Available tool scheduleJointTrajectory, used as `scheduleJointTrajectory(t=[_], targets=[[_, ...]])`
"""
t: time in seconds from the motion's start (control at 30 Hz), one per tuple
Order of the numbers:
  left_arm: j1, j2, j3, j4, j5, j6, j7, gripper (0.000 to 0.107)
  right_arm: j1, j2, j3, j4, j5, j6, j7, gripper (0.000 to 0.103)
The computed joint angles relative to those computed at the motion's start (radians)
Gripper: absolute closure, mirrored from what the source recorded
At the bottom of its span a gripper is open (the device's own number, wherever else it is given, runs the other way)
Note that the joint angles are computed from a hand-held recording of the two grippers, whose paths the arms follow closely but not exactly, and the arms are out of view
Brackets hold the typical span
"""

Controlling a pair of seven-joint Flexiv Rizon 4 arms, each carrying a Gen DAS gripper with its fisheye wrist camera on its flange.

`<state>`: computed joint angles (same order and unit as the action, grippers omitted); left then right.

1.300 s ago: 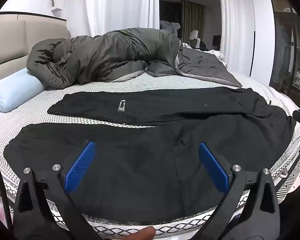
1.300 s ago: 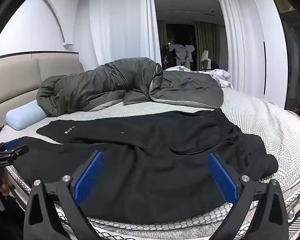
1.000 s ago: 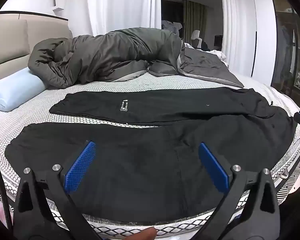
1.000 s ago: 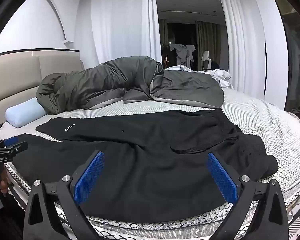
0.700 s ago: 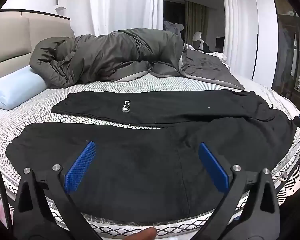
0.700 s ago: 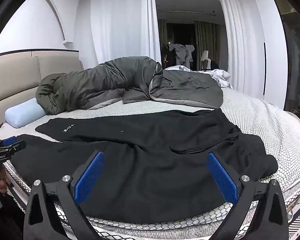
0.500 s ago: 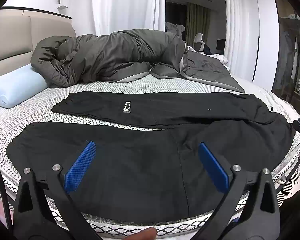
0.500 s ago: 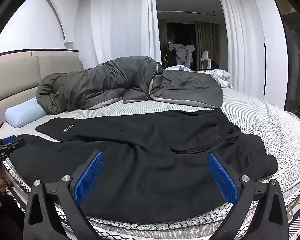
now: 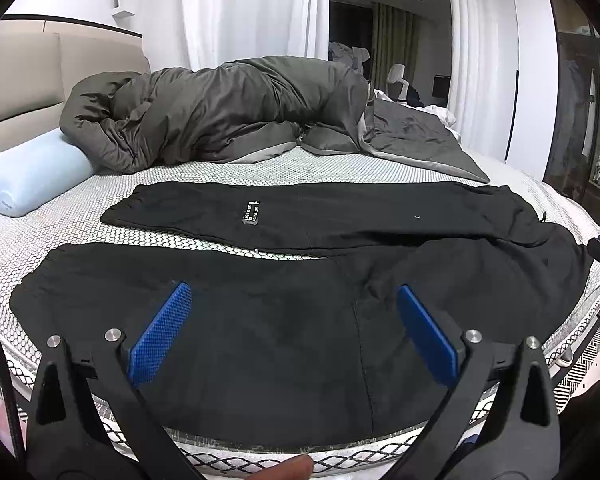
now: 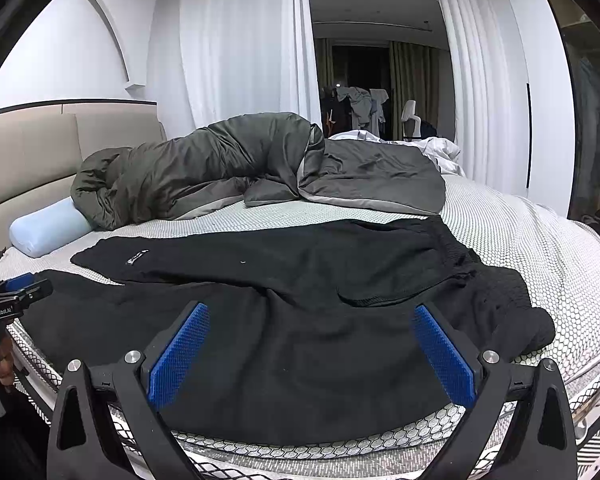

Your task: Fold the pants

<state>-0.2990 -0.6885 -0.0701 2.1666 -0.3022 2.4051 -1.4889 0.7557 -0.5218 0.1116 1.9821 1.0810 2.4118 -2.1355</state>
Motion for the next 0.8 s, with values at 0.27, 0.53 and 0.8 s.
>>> scheduleJointTrajectory(t=[0.27, 0.53, 0.8], targets=[[-0.006, -0.004, -0.001, -0.007, -0.003, 0.0, -0.001, 0.005, 0.001, 0.0, 0.001, -0.009, 0.015, -0.005, -0.022, 0.0], [-0.012, -0.003, 0.0, -0.009, -0.01, -0.002, 0.003, 0.005, -0.001, 0.0, 0.005, -0.011, 0.016, -0.002, -0.026, 0.0], [-0.018, 0.0, 0.001, -0.006, -0.022, 0.001, 0.004, 0.005, -0.002, 0.001, 0.008, -0.011, 0.019, -0.002, -0.031, 0.0]])
